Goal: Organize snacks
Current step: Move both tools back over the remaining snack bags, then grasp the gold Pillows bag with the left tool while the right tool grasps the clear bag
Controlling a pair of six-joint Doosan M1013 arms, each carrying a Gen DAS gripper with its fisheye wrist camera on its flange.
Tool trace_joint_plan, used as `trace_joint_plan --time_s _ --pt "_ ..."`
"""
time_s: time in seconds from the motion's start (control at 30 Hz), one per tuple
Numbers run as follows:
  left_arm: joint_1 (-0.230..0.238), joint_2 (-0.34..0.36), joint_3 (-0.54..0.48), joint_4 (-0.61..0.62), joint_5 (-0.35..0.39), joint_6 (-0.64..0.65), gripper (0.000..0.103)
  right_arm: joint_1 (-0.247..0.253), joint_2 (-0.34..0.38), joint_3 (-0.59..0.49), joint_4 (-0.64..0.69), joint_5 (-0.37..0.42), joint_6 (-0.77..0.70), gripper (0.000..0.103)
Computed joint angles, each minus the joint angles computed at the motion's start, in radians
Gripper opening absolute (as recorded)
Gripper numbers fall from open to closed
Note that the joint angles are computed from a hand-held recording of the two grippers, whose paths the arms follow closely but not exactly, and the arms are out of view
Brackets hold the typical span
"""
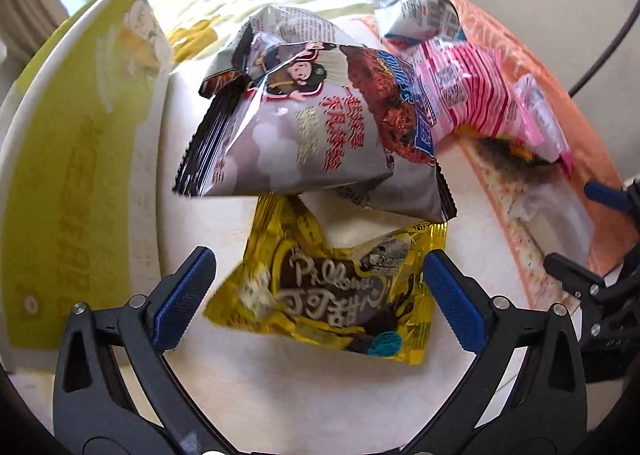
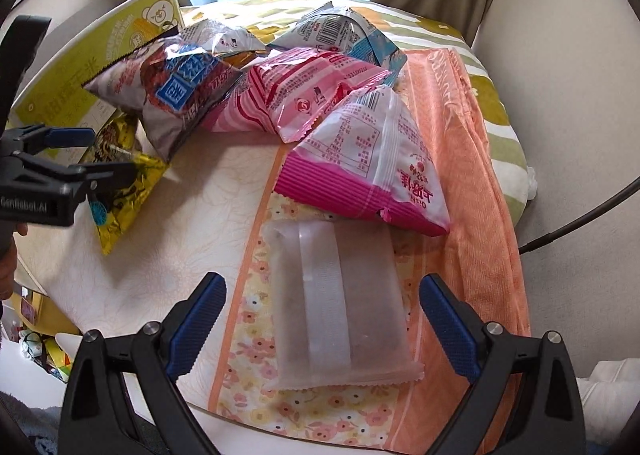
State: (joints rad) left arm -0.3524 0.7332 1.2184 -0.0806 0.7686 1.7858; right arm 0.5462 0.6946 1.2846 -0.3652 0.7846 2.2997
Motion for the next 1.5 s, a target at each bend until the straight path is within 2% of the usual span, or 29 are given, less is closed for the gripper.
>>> trace_joint_plan --time_s 0.13,0.27,0.43,0.6,0.9,1.17,1.27,1.33,1.5 --pt "0.005 0.016 -0.029 0.002 0.037 0.007 0.102 -0.001 0.005 -0.009 0.000 0.003 0.002 0.096" --pt "0.016 0.042 -0.065 -0.028 0.108 0.039 0.102 -0.001 0.007 -0.007 -0.004 0.006 0.006 0.096" --pt "0.042 0.067 -0.090 -0.145 0.168 0.083 0.101 0.001 0.013 -0.012 -0.016 0.025 -0.003 0.096" --pt "0.052 0.060 -0.085 -0.181 0.160 0.135 0.068 0.006 0.023 -0.019 -0.035 0.048 -0.020 0.096" --pt "0.037 0.057 -0.094 -0.172 0.174 0.127 0.061 0.001 0.031 -0.026 -0.036 0.054 -0.039 0.096" --pt "0.030 0.022 -0.030 -0.186 0.136 0.110 0.057 0.020 0.038 -0.042 -0.080 0.087 -0.033 0.083" --pt "0.032 0.005 -0.001 -0.196 0.123 0.103 0.056 0.031 0.039 -0.043 -0.109 0.102 -0.044 0.073" --pt "0.032 -0.002 0.010 -0.203 0.118 0.098 0.056 0.040 0.035 -0.034 -0.138 0.110 -0.046 0.061" --pt "0.035 -0.029 0.051 -0.232 0.093 0.099 0.055 0.043 0.032 -0.029 -0.141 0.109 -0.034 0.059"
